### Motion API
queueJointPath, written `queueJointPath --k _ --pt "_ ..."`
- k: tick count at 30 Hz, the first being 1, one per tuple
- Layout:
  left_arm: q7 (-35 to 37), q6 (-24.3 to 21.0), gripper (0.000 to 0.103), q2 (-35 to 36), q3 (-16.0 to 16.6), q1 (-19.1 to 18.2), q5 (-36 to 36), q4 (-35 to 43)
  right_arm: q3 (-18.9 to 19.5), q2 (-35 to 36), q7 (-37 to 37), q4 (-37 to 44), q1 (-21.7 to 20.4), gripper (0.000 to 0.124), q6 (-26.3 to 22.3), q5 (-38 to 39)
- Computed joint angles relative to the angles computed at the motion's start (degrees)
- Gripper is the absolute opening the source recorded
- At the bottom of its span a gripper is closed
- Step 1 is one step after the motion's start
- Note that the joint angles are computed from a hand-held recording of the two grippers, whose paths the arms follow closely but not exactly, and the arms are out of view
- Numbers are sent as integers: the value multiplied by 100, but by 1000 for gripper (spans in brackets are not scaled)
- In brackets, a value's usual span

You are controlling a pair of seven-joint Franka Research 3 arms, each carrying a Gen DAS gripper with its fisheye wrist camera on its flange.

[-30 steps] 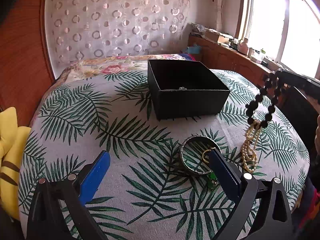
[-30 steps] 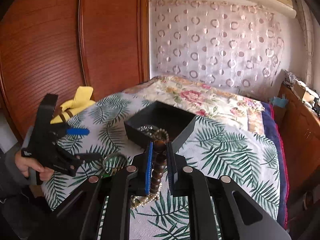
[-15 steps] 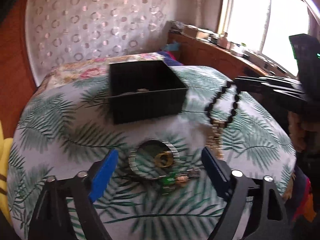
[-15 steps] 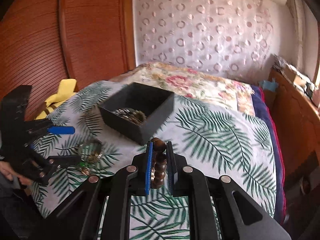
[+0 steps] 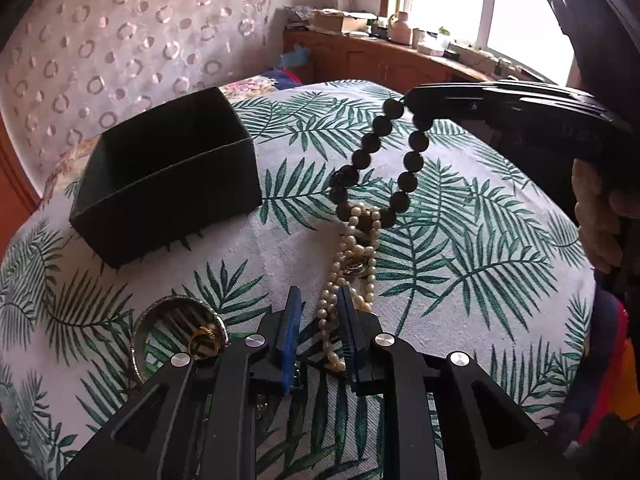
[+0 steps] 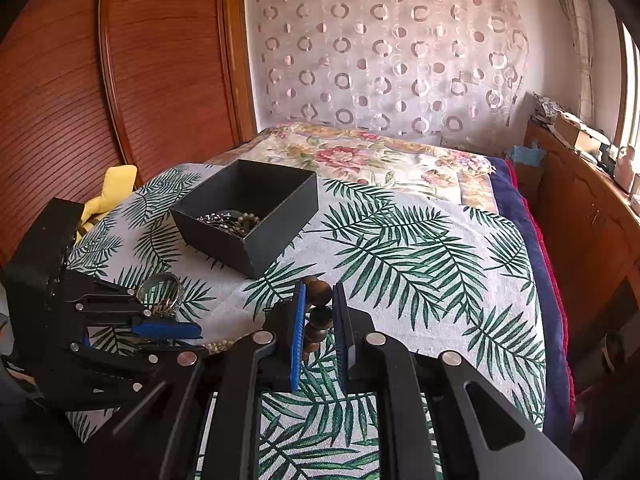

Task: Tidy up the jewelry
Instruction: 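Lift the brown bead bracelet up from the pile with the right tool, then grasp the white pearl strand with the left tool while the right tool holds the brown beads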

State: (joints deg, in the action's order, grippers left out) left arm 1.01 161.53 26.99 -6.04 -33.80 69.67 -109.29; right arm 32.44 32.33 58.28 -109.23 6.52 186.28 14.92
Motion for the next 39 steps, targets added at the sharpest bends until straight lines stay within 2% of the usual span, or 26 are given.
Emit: queueJointPath --k 5,16,21,23,25,28,35,36,38,39 --pt "-3 -109 18 -137 -37 -32 18 -166 225 27 75 -51 -282 15 91 -47" --pt "-222 -194 26 -289 -170 42 210 -395 134 38 178 -37 -186 15 149 -177" --pt "-245 -127 17 -238 -162 45 423 -339 390 -37 394 -221 -475 15 602 -429" --pt "-121 -174 9 -225 -197 61 367 -316 362 -148 564 -324 -517 15 824 -532" --pt "-102 -152 9 -215 -198 72 340 -304 397 -235 746 -386 -642 15 976 -670" --pt "-179 -57 8 -223 -174 88 362 -321 544 -285 982 -418 -925 15 919 -990" --pt "-443 167 8 -278 -122 100 521 -321 347 -304 1419 -445 -898 15 801 -1503" --pt "-355 142 9 -267 -147 112 479 -289 308 -289 1484 -431 -864 15 788 -1558" --pt "-57 32 27 -193 -207 132 277 -166 248 -253 1581 -428 -802 15 773 -1647" --pt "-16 37 31 -167 -194 120 255 -129 222 -241 1615 -421 -778 15 761 -1686"
